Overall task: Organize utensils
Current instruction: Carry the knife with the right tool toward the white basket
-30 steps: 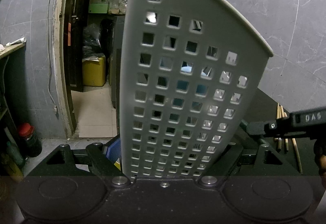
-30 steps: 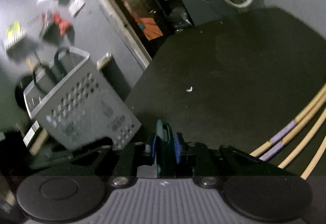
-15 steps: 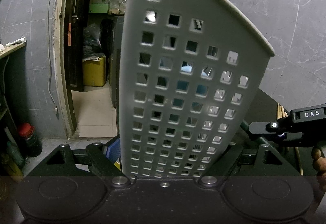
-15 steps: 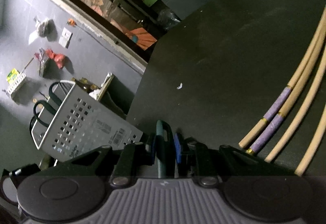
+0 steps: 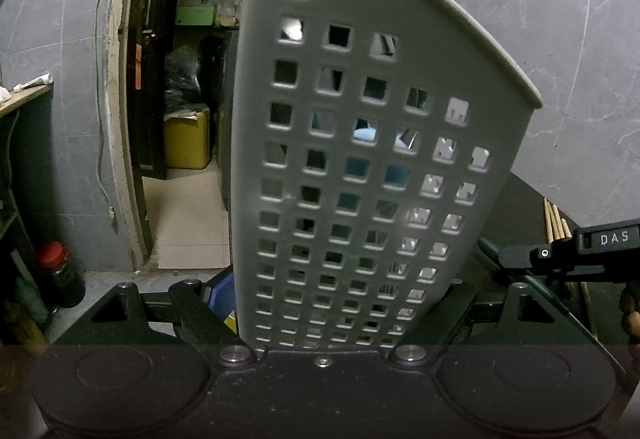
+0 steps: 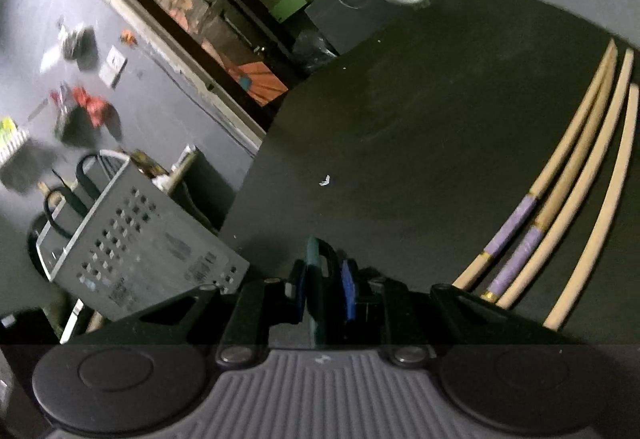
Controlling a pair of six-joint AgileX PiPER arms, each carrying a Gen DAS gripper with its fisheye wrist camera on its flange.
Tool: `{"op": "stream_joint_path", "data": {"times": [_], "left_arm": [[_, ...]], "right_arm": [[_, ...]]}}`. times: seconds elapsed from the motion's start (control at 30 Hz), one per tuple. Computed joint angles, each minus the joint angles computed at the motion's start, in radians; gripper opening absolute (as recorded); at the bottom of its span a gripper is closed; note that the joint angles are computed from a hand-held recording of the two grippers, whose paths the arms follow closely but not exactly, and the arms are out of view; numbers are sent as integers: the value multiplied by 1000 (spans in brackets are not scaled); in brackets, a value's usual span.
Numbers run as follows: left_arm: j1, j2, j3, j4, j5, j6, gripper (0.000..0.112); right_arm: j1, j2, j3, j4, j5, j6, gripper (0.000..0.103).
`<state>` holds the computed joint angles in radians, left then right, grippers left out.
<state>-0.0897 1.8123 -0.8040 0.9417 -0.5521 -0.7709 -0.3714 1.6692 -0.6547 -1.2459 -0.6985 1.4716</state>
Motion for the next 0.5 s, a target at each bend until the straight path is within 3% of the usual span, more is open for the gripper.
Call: {"op": "stream_joint_path", "data": {"times": [0.17, 0.33, 0.43, 0.5], "left_arm": [[-2, 0, 1, -5, 1, 5, 84], [-2, 0, 2, -3, -1, 3, 84], [-1, 1, 1, 0, -1, -1, 84], [-1, 1, 1, 0, -2, -1, 84]], "right_arm": [[83, -61, -11, -19, 159, -42, 21], [238, -121, -26, 20, 404, -145, 22], [304, -132, -38, 32, 493, -177, 26], [330, -133, -53, -71, 523, -90, 31]]}}
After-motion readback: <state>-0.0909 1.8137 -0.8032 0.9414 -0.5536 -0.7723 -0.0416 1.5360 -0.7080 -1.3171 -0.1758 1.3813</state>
